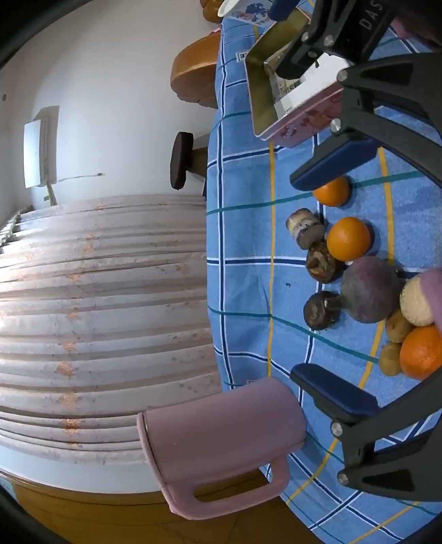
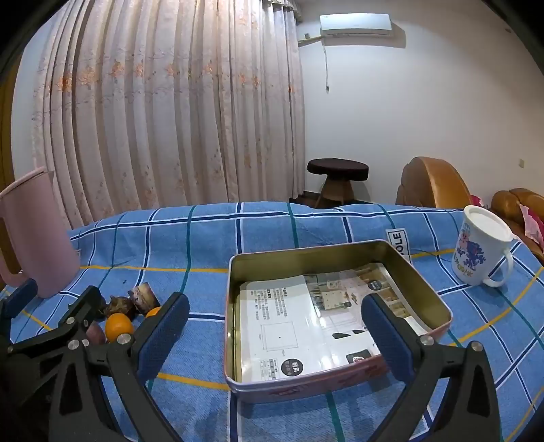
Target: Organize fruits
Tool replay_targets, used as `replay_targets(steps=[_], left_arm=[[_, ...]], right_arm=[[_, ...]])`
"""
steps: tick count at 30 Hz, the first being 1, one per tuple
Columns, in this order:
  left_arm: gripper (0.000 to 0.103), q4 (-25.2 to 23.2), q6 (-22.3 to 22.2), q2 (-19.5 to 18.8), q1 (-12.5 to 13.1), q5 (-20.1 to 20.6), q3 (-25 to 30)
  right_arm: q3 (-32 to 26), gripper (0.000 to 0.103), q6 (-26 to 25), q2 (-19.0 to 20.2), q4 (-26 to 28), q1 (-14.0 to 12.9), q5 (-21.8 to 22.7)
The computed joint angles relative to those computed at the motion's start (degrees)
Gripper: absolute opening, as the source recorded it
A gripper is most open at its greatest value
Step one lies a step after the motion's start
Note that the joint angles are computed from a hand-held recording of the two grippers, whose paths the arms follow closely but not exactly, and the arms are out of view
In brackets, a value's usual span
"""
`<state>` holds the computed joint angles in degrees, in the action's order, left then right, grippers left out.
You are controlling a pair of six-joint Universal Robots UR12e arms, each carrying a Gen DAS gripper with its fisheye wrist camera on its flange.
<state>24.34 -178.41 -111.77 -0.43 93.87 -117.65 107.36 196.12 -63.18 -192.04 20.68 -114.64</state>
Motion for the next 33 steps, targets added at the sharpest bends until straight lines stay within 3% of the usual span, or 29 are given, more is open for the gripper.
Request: replay_targets(steps=[33], left_arm=[[0.103, 0.7, -0.6, 0.2, 0.1, -0.4, -0.4]], right_arm=[[-0.1, 0.102, -0.2, 0.0, 0.6, 0.0, -0.1]])
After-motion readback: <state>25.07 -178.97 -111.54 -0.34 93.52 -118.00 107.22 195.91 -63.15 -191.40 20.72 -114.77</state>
